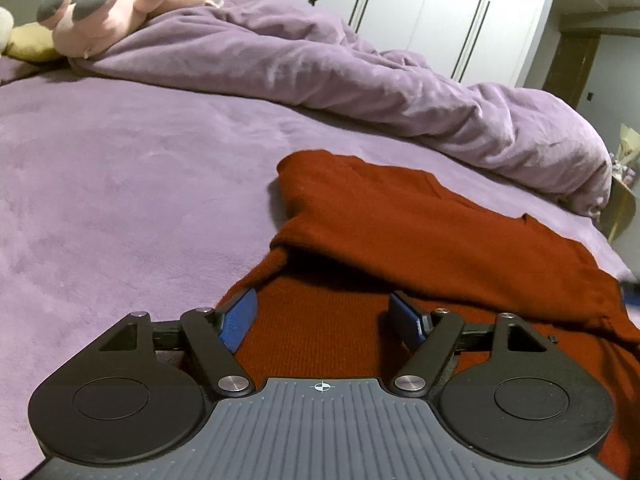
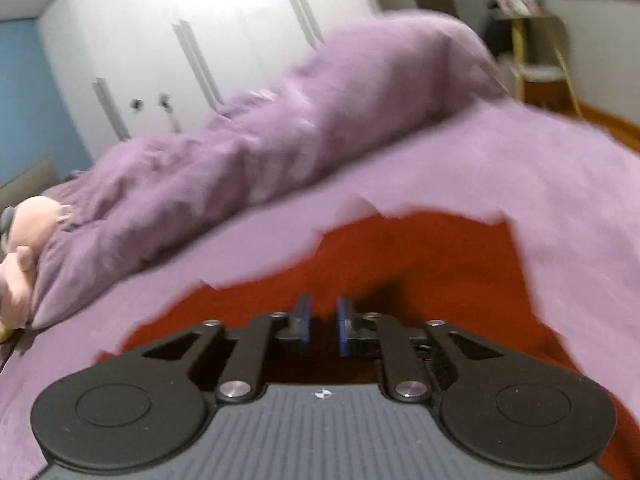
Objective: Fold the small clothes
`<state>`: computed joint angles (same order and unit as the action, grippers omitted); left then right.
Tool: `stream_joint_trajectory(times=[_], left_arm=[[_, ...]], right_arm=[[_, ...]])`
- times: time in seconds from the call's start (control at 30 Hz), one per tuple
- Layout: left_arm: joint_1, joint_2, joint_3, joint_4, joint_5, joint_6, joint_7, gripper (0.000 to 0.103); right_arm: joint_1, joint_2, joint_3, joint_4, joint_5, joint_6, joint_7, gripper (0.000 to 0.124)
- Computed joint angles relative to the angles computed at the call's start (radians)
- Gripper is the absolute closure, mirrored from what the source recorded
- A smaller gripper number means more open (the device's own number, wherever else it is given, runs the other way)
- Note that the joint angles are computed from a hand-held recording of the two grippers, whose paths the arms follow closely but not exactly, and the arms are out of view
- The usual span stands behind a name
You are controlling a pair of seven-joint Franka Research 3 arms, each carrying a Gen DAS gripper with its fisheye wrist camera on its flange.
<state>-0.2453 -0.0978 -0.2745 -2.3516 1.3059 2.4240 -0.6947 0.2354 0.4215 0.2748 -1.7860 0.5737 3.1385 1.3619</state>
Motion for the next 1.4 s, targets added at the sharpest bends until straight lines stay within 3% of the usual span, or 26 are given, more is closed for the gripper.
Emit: stream_joint_trajectory(times=[0.03,0.13,0.27,0.33,0.47,0.6,0.67,0.7,0.77,0.83,0.9,0.97,1.07,1.2,1.33,1.4], left_arm=[[-0.001,-0.009,0.003,-0.001,-0.022,0.006,0.016,0.026],[0.007,-0.04,0.008,-0.01,-0.064,0.041,-0.004,0.028],[0.027,-0.06,0.009,0.005,-0.116,0.07,0.007,0.028],[0.036,-0.053,0.003,0.03,-0.12,0.061,0.022,0.028],[0.041,-0.004,0.005,0.099,-0.141,0.039,0.108,0.027],[0.039,0.055,0.024,0.149,-0.188,0.055,0.21,0.027],[0.033,0.078,0.03,0.17,-0.194,0.042,0.243,0.027],[0.03,0.087,0.033,0.178,-0.197,0.037,0.256,0.027],[0.024,0.099,0.04,0.193,-0.196,0.029,0.268,0.027],[0.019,0.105,0.045,0.204,-0.181,0.019,0.263,0.027],[0.014,0.114,0.048,0.219,-0.175,0.006,0.26,0.027],[0.016,0.125,0.057,0.226,-0.177,0.033,0.253,0.027],[0.016,0.152,0.065,0.246,-0.206,0.041,0.297,0.027],[0.003,0.18,0.072,0.274,-0.223,0.006,0.353,0.027],[-0.005,0.202,0.083,0.301,-0.238,-0.01,0.368,0.027],[-0.008,0.21,0.086,0.311,-0.253,-0.015,0.379,0.027]], right_arm=[[-0.032,-0.006,0.012,-0.01,0.022,-0.034,0.006,0.103],[-0.209,0.009,0.168,-0.002,0.218,-0.1,-0.123,0.093],[-0.248,0.052,0.184,0.069,0.341,-0.164,-0.204,0.09],[-0.207,0.075,0.135,0.113,0.325,-0.211,-0.181,0.083],[-0.021,0.137,-0.059,0.21,0.13,-0.233,-0.035,0.082],[0.027,0.163,-0.102,0.258,0.015,-0.256,-0.026,0.087],[0.024,0.182,-0.092,0.294,-0.027,-0.289,-0.057,0.116],[0.011,0.188,-0.071,0.307,-0.024,-0.299,-0.087,0.117],[0.01,0.174,-0.052,0.287,-0.029,-0.226,-0.159,0.119],[0.056,0.16,-0.096,0.252,-0.071,-0.072,-0.16,0.119],[0.1,0.165,-0.155,0.253,-0.098,-0.013,-0.099,0.12],[0.168,0.181,-0.257,0.271,-0.162,-0.04,-0.027,0.12],[0.158,0.193,-0.265,0.278,-0.218,-0.13,0.004,0.12],[0.137,0.199,-0.246,0.254,-0.252,-0.097,0.004,0.12],[0.297,0.274,-0.46,0.331,-0.392,-0.043,0.146,0.122],[0.328,0.318,-0.53,0.403,-0.408,-0.113,0.245,0.124]])
